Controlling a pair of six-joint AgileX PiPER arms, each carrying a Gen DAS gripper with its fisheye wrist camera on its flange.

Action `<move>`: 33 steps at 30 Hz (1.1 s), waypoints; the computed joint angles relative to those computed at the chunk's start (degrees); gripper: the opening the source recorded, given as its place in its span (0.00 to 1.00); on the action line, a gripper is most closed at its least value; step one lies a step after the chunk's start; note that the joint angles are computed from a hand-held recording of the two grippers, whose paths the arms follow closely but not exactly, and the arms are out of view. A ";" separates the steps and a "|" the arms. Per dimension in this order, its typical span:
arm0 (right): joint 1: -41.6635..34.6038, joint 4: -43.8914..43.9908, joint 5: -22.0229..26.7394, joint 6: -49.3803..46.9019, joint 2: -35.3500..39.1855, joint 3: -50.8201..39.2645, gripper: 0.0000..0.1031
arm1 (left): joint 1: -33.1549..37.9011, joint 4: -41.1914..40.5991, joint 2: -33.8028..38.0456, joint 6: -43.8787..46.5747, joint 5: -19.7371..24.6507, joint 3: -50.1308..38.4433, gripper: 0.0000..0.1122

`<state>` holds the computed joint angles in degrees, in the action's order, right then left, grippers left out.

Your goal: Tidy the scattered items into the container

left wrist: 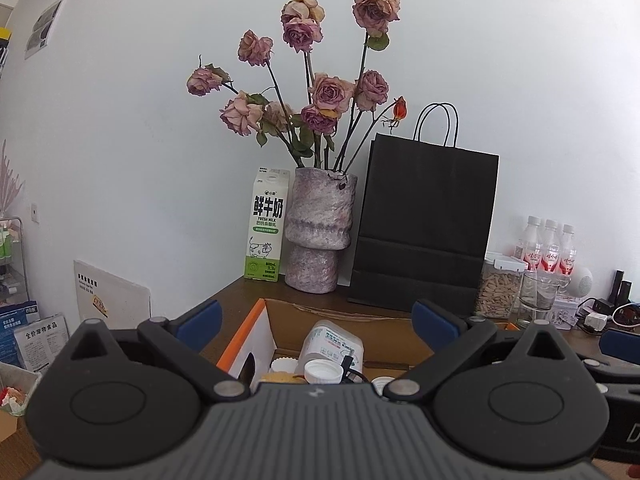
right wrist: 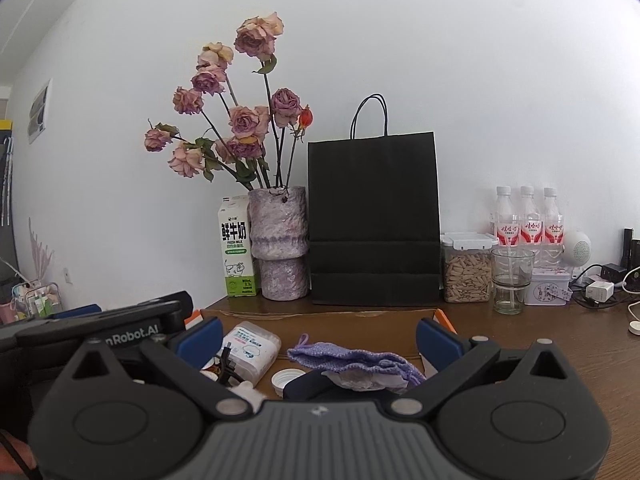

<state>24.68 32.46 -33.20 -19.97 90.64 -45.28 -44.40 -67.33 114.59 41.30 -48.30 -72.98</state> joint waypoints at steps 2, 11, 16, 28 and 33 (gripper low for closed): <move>0.33 0.70 0.08 -0.93 -0.32 0.28 0.99 | -0.14 -0.19 -0.14 -0.05 -0.19 0.12 0.92; 3.34 8.50 -1.54 -7.19 -4.46 3.99 0.99 | -2.52 -3.39 -1.89 1.58 -2.52 2.83 0.92; 5.44 15.74 -0.39 -13.58 -7.91 6.91 0.99 | -4.97 -6.97 -5.72 4.96 -3.61 7.10 0.92; 18.36 43.14 -2.40 -34.60 -22.90 18.11 0.99 | -15.70 -15.24 -19.46 8.27 -7.49 24.78 0.92; 28.02 56.22 -8.34 -42.54 -28.15 20.55 0.99 | -21.06 -19.43 -23.91 8.62 -6.86 29.59 0.92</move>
